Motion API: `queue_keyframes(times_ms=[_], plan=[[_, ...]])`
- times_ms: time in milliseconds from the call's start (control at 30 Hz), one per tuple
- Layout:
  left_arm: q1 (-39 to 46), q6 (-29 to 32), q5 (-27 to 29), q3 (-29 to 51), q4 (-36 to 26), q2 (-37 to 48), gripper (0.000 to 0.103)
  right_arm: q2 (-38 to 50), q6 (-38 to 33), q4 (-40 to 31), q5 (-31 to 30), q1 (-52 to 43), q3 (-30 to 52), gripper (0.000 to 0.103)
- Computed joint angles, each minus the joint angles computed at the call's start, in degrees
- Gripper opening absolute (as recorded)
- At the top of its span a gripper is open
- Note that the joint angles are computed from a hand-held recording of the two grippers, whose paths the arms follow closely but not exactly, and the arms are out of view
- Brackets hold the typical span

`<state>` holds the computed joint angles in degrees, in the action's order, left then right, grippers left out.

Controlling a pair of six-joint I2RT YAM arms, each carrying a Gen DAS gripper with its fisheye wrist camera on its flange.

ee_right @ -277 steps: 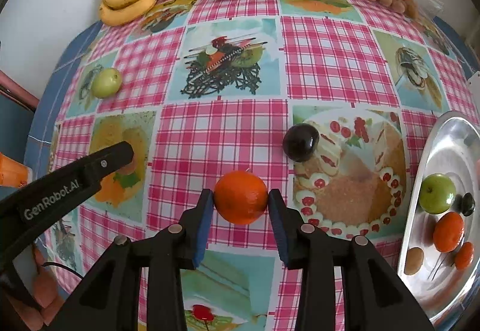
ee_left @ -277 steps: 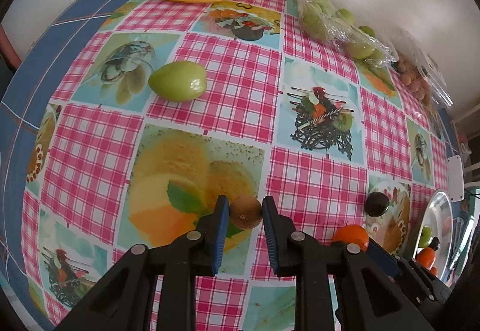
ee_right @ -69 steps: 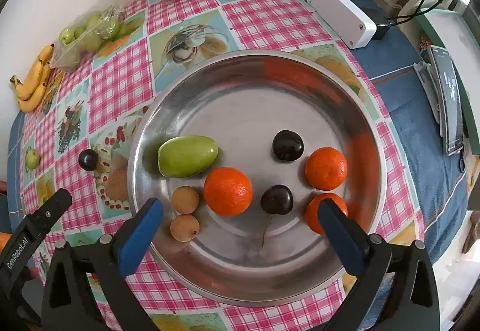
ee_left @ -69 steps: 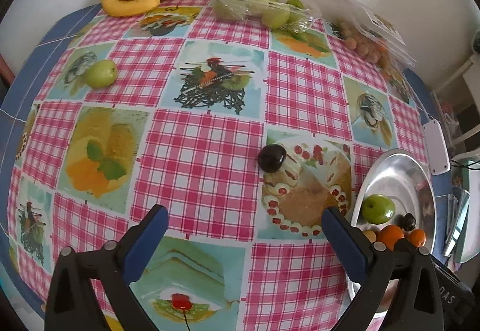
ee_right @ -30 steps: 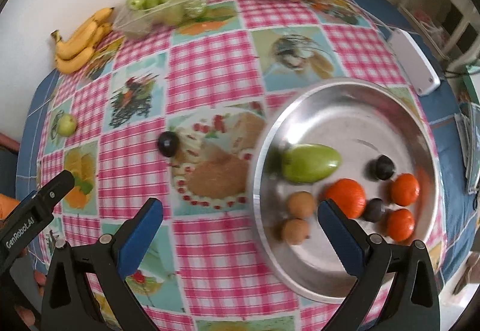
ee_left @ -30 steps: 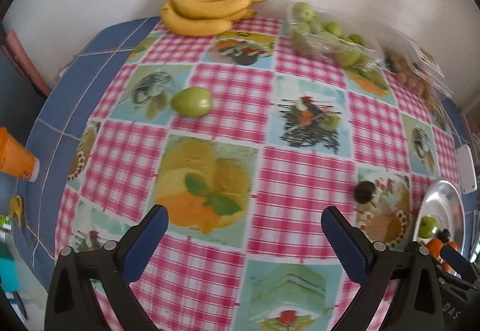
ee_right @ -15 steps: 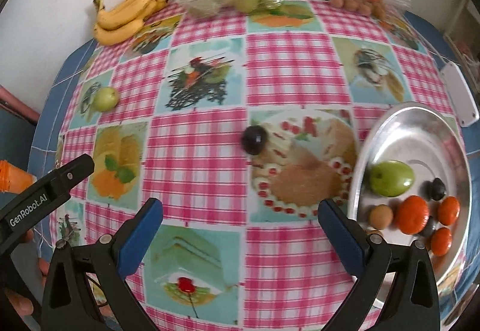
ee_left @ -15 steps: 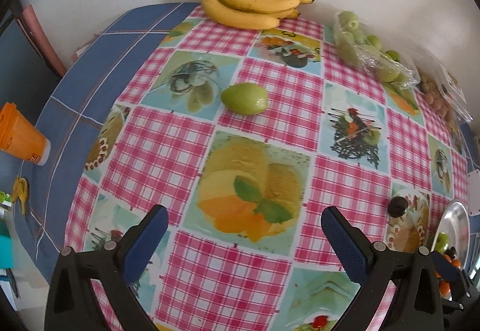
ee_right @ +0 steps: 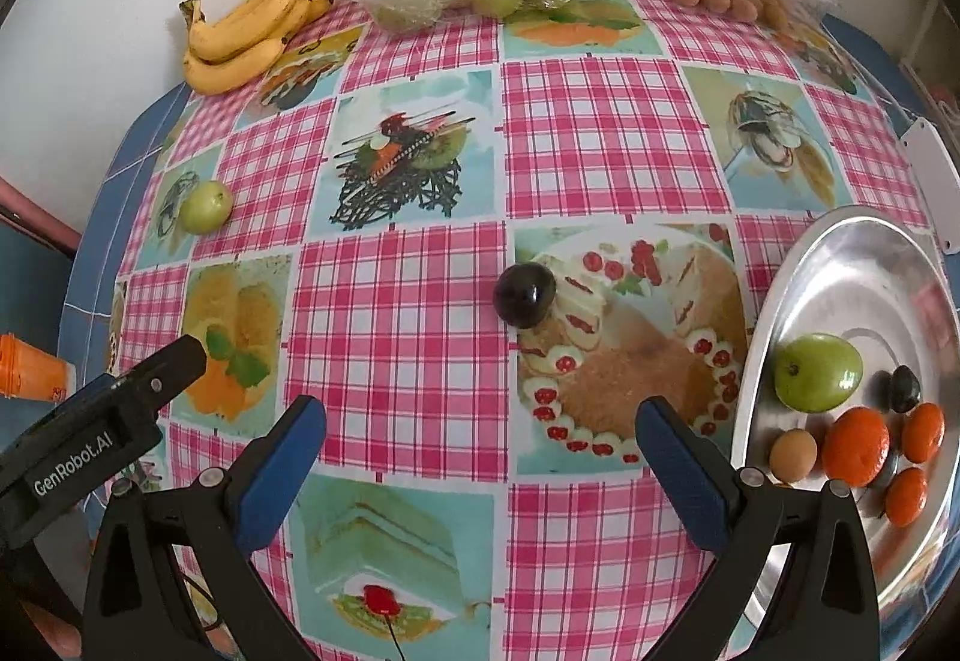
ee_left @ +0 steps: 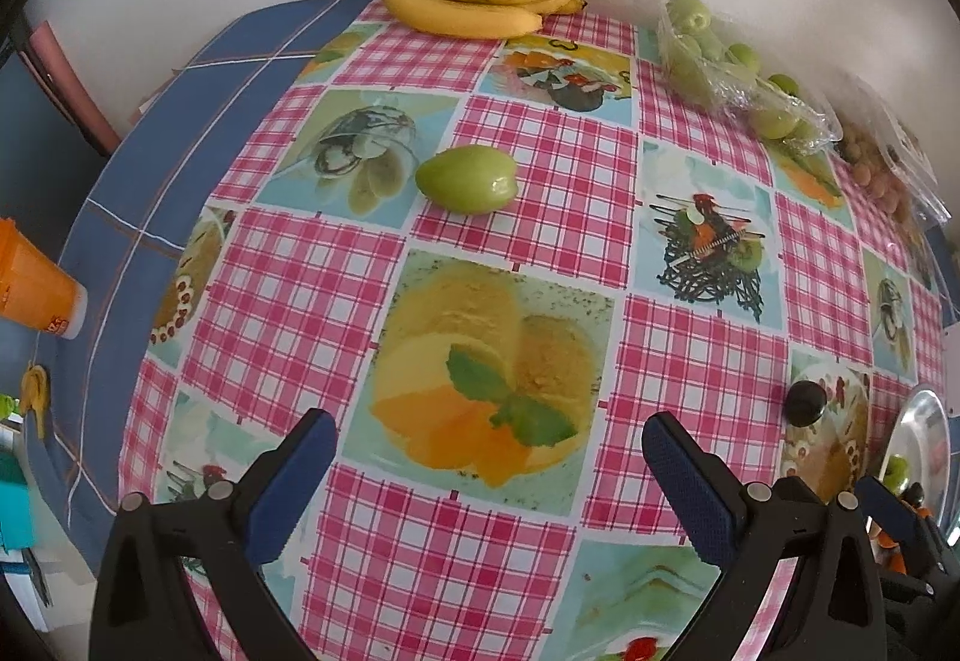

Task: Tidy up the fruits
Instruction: 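Lower the right gripper onto the dark plum and close on it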

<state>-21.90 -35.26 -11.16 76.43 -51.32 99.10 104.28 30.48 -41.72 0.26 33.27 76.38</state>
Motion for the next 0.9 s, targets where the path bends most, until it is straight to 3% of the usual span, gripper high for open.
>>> queue_keyframes(times_ms=[133, 200, 567, 900], plan=[[0.06, 0.02, 0.14, 0.65, 0.42, 1.04, 0.103, 0.35, -0.38, 1.17, 0.93, -0.62, 0.01, 0.100], [0.16, -0.03, 0.26, 0.96, 0.43, 1.60, 0.103, 0.78, -0.52, 1.58, 1.04, -1.11, 0.25, 0.086], [1.21, 0.15, 1.48, 2.26, 1.54, 4.93, 0.103, 4.73, -1.14, 1.19, 1.89, -2.87, 3.34, 0.048], [1.11, -0.23, 1.74, 2.83, 1.90, 6.71, 0.103, 8.22, -1.94, 0.85, 2.05, -2.54, 6.57, 0.039]])
